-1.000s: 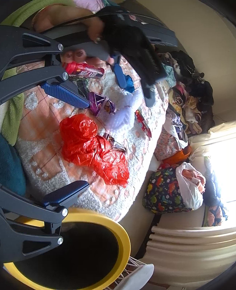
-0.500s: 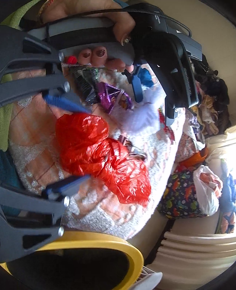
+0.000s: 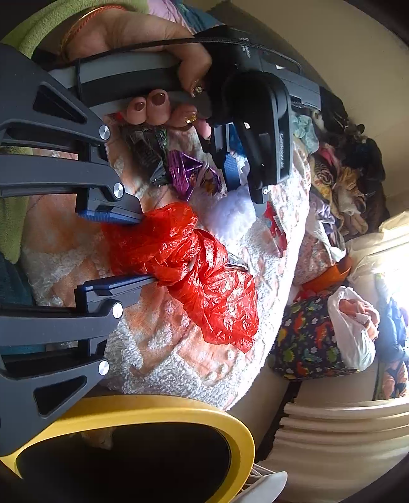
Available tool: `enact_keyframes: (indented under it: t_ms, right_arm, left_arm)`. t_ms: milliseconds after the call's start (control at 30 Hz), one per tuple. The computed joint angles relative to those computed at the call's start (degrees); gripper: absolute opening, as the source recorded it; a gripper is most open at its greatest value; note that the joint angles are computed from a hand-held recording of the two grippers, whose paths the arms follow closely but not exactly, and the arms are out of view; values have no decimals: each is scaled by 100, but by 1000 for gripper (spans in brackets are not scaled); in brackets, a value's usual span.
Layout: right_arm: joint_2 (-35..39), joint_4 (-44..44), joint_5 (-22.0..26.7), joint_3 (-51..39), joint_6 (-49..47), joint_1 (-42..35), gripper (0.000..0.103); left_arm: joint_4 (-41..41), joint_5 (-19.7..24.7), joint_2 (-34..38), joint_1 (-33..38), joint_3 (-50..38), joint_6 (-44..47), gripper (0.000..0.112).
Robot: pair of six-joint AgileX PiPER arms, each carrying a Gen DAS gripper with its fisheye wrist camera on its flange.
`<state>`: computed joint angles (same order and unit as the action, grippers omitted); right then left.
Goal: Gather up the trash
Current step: 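Lift the red bag and white netting and carry both toward the bin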
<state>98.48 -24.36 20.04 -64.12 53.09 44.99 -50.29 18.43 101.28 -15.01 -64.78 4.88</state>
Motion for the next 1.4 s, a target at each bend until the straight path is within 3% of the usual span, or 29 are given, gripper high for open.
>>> enact_keyframes:
  t_ms: [133, 400, 733, 1100, 1400]
  right_arm:
    - [-176, -192, -121, 207, 234, -2, 26]
    - [-545, -757, -250, 547, 770, 84, 26]
    - [-982, -1239, -320, 805, 1164, 140, 26]
    - [-1257, -1259, -294, 762, 970, 192, 26]
    - [-1512, -1319, -197, 820, 905, 119, 26]
  left_arm:
    - [-857, -224, -364, -50, 370, 854, 26]
    - [-640, -498, -930, -302, 584, 763, 25]
    - [840, -834, -1643, -529, 949, -531, 25]
    - [3492, -923, -2198, -692, 1152, -3044, 24]
    - [4104, -923, -2342, -874, 1099, -3567, 24]
